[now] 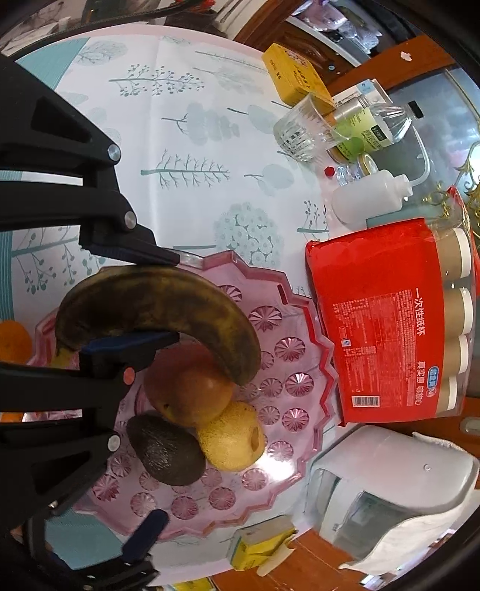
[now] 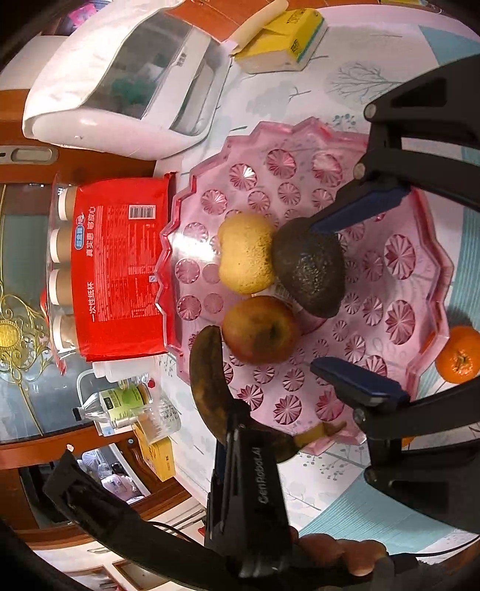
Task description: Organize fruits
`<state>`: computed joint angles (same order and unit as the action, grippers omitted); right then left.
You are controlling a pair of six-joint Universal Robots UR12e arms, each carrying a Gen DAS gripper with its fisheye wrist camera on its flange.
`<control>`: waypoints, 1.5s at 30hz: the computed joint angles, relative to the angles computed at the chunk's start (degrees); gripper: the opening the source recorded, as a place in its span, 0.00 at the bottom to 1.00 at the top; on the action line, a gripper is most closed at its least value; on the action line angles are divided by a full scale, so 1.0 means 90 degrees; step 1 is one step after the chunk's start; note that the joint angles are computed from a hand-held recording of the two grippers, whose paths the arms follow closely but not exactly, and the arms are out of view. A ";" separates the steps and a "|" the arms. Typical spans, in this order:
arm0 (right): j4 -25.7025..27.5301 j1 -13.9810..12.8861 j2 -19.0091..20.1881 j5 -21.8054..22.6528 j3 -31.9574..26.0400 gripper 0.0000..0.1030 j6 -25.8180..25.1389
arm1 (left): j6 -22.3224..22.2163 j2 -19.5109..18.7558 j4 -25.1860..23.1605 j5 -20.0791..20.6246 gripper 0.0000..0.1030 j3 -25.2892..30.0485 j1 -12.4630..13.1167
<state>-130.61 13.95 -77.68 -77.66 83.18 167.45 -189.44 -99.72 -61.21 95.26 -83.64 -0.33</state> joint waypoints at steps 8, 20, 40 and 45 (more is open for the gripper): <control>-0.0030 0.0008 -0.0081 -0.0030 0.0047 0.69 0.0041 | -0.0031 0.0154 0.0651 0.0370 0.84 -0.0084 -0.0117; -0.0076 0.0044 -0.0287 -0.0142 0.0006 0.69 0.0258 | 0.0280 0.0532 0.0564 0.0525 0.84 -0.0213 -0.0131; 0.0143 0.0145 -0.0813 -0.0587 -0.0001 0.69 0.0858 | 0.0575 0.1379 0.0465 0.0478 0.85 -0.0519 -0.0095; 0.0201 0.0236 -0.0958 -0.0933 0.0006 0.69 0.0881 | 0.0699 0.1539 0.0381 0.0357 0.85 -0.0518 -0.0103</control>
<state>-128.81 16.07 -86.30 -86.05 83.24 175.37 -183.15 -85.87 -57.79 98.48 -88.30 -1.26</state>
